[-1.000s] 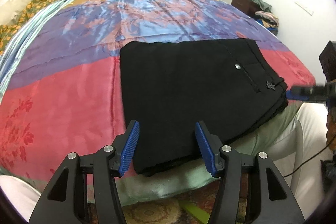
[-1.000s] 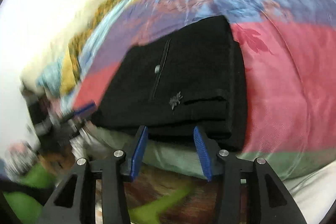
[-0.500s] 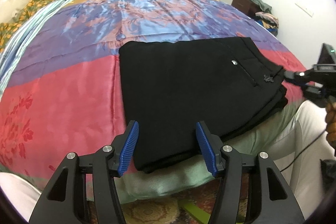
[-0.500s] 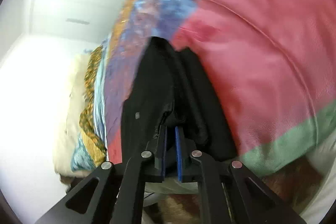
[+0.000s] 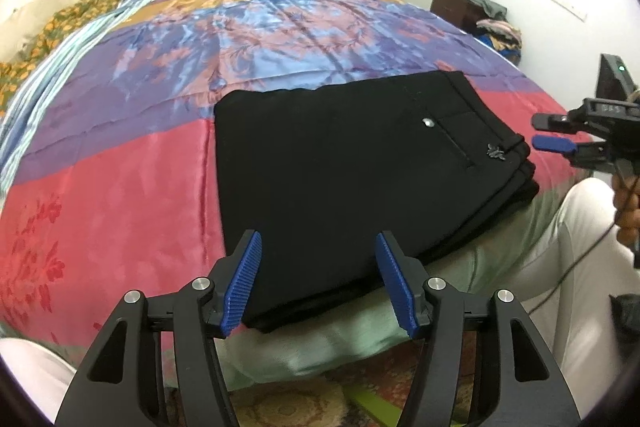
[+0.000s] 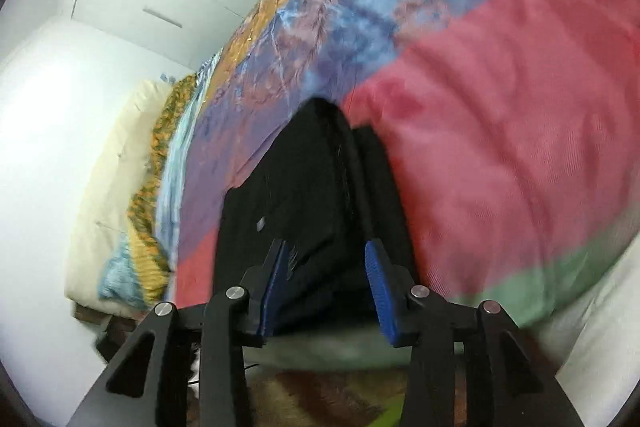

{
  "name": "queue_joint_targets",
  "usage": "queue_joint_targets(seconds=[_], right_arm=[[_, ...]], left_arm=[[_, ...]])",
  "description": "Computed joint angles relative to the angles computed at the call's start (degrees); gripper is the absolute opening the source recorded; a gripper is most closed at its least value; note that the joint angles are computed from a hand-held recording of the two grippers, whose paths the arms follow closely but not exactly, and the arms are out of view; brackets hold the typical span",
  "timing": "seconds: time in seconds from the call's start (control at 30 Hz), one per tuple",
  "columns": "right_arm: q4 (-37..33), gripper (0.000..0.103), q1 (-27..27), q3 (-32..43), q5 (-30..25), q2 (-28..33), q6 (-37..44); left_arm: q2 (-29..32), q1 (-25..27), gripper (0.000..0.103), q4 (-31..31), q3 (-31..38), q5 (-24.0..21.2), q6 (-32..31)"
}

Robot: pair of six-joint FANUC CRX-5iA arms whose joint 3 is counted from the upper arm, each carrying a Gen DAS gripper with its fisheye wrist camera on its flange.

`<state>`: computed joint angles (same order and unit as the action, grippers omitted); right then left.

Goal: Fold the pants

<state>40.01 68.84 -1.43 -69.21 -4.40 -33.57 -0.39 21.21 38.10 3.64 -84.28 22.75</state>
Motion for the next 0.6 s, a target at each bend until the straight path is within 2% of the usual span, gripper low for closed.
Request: queue_joint_targets(seconds=[0.1,0.13,0.17,0.27,0.4,0.5,0.57,0.6], right_arm=[[-7.4,0.042,-3.6,1.4,4.8,-0.3,10.6],[-8.9,0.031,-4.1,2.8,4.3,0.4,14.2],[-11.2,0.014,-4.6,6.4,2.0,2.2,20.8],[-12.7,0.012,-4.3,12.9,-2.7,5.2,30.6],[-12.0,0.011,-2.0,18.0,-7.4,7.1,34.9],[-18.2,0.011,-2.6,19.4,-11.6,9.4,37.2],[-20.4,0.011,-3.4,16.3,-9.5,8.4,35.9],[-19.3,0.011,-3.1,14.5,-8.1,7.5,34.0]], left_arm=[[0.6,0.1,0.062,-0.3,0.6,-0.2,1.7],[0.6,0.2,0.062,-0.2,0.7,0.0,2.0],[0.7,0.2,0.062,-0.2,0.7,0.1,2.1],[0.9,0.2,0.062,-0.6,0.9,0.0,2.5],[0.7,0.2,0.063,0.6,0.8,-0.5,2.3],[0.6,-1.3,0.066,0.8,0.5,-0.8,1.1],[-0.1,-2.9,0.066,0.0,-0.3,0.3,-1.1],[-0.4,-3.6,0.066,-0.7,-0.7,0.9,-2.1]])
